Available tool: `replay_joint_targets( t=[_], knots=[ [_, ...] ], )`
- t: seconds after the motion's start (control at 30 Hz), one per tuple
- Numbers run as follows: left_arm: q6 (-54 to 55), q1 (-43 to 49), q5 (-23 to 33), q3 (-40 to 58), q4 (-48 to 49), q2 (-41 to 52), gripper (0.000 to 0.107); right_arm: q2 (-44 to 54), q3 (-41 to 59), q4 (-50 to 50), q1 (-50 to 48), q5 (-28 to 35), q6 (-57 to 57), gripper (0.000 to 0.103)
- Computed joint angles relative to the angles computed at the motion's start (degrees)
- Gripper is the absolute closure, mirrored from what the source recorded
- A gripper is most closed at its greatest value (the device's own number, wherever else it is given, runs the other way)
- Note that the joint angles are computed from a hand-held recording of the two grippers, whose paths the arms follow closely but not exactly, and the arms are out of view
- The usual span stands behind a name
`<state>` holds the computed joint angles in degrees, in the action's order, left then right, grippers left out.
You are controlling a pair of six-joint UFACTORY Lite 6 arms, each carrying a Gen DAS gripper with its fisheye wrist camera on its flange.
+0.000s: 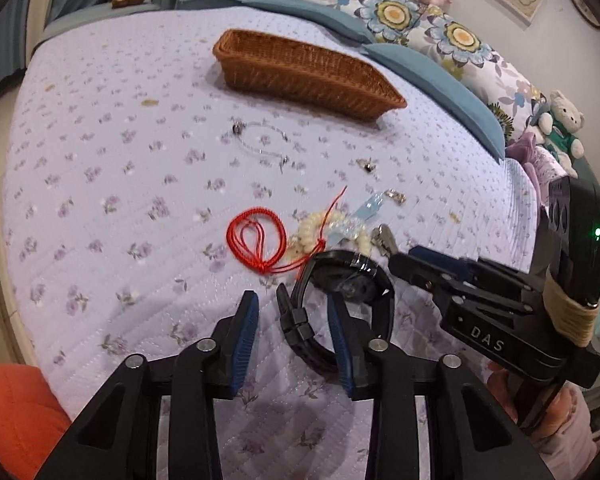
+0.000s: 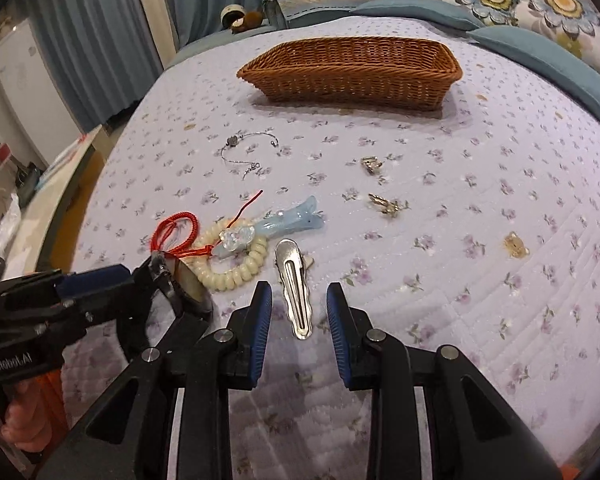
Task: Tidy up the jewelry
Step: 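Grasp the black watch with the left tool while the right grasps the silver hair clip, then carry the watch and hair clip into the basket and open both tools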
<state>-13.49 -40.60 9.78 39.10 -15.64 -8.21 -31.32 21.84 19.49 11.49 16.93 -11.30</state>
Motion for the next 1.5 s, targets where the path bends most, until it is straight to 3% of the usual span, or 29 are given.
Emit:
replay_joint_targets(
  t=[0.17, 0.2, 0.23, 0.27, 0.7, 1.2, 1.5],
  knots=[
    [5.9, 0.4, -0.6, 1.1, -5.4, 2.8, 0.079, 2.6, 1.0, -0.5, 0.7, -1.7, 0.4, 0.073],
    [5.4, 0.3, -0.7, 1.3, -4.9, 3.3, 0.081, 2.8, 1.0, -1.0, 0.8, -1.9, 0.8, 0.077],
    [3.5, 0.1, -0.7, 1.7, -2.9, 3.7, 0.086, 3.0, 1.1, -0.5, 0.7, -1.9, 0.2, 0.086],
    [2.5, 0.0, -0.7, 2.0, -1.8, 4.1, 0.088, 3.3, 1.1, 2.0, 0.1, -1.7, -2.4, 0.087],
    [-24.1, -2.5, -0.2, 3.4, 24.9, 4.1, 0.095, 0.4, 0.4, 7.2, -2.5, -0.3, -7.5, 0.087],
    [-18.6, -1.1, 1.5, 9.8, 21.0, 4.6, 0.095, -0.3, 6.6, 20.5, -13.1, 6.2, -22.1, 0.087],
    [-13.2, 0.3, 2.1, 19.0, 17.9, 9.9, 0.095, 5.4, 12.6, 23.9, -14.7, 5.4, -26.8, 0.087]
  ],
)
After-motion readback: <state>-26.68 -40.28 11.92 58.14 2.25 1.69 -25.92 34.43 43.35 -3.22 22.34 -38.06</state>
